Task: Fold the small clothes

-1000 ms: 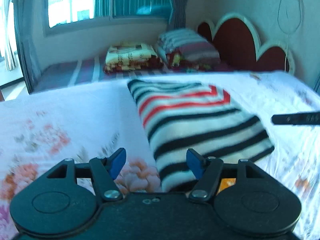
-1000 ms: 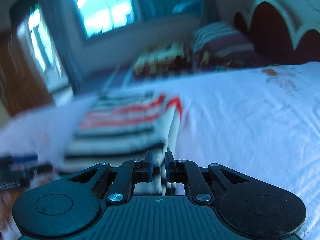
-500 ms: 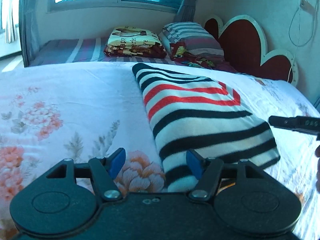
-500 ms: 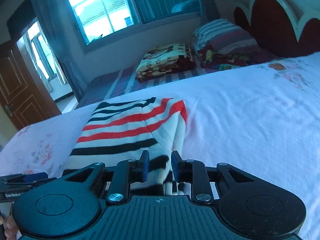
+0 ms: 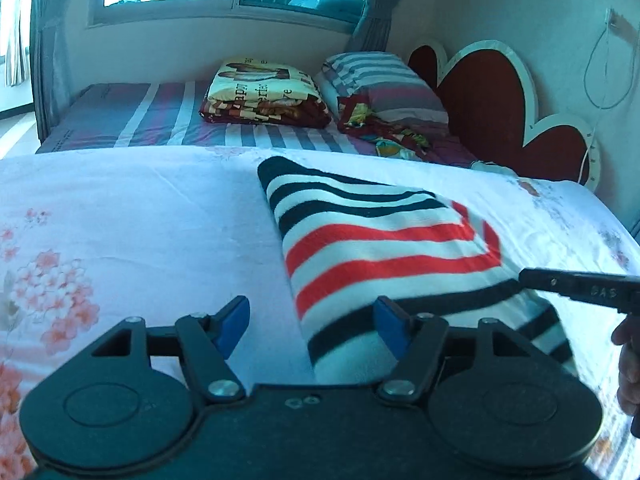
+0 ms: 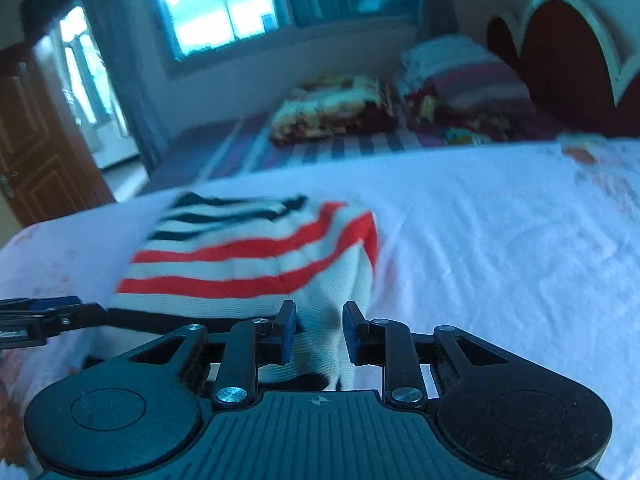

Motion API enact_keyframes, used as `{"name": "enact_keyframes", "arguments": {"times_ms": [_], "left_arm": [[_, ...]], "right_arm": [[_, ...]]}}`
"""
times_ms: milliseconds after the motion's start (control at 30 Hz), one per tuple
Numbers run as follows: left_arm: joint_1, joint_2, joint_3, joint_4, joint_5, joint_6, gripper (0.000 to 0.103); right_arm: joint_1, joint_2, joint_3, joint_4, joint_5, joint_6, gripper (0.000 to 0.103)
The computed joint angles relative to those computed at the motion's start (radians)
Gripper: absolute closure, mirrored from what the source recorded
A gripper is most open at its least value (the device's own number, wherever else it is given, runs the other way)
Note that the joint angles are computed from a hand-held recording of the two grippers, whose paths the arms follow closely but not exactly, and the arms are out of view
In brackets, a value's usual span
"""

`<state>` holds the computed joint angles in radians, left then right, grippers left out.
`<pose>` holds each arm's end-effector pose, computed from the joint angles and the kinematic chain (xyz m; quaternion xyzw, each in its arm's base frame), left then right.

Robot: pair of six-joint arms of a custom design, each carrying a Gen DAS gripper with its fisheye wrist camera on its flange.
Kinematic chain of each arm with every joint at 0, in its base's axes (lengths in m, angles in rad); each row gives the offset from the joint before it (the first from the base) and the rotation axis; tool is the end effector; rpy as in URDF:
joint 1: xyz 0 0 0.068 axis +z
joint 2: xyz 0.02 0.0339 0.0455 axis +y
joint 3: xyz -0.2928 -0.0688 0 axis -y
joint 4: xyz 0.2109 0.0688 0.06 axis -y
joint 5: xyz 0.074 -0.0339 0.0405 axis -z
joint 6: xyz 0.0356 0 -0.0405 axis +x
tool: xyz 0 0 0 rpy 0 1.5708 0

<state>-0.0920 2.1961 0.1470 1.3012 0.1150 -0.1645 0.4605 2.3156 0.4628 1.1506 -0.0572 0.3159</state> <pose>0.2264 -0.0250 0.0617 -0.0102 0.9153 -0.1033 0.3893 0.2688 0.1356 0.0388 -0.0775 0.9036 0.1832 0.3795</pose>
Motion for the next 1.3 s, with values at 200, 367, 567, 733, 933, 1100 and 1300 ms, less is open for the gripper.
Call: {"name": "enact_keyframes", "arguments": {"times_ms": [200, 367, 567, 733, 933, 1100, 1300], "left_arm": [[0.034, 0.035, 0.082, -0.074, 0.059, -0.030, 0.031], [-0.014, 0.016, 0.110, -0.125, 0.015, -0.031, 0.032], [0.016, 0.007, 0.120, -0.160, 0.043, -0.006, 0.031], [0.088, -0.007, 0.056, -0.085, 0.164, 0.010, 0.031], [0.223, 0.057, 0.105, -0.146, 0.383, -0.028, 0.030], [0.266, 0.090, 0.169, -0.223, 0.481, -0.062, 0.032], [0.323, 0.137, 0.161, -0.123, 0.578, -0.090, 0.088]], "right_arm": [[-0.042, 0.065, 0.042, 0.012, -0.112, -0.028, 0.083], [-0.080, 0.066, -0.019, 0.094, -0.073, -0.024, 0.100], [-0.112, 0.069, -0.030, 0.096, -0.128, 0.062, 0.095], [-0.166, 0.049, -0.140, 0.266, -0.210, 0.096, 0.016], [-0.250, 0.056, -0.035, 0.089, -0.423, 0.137, 0.016], [-0.272, 0.107, 0.013, 0.030, -0.489, 0.153, 0.016], [-0.305, 0.105, -0.008, 0.045, -0.531, 0.142, 0.016]]}}
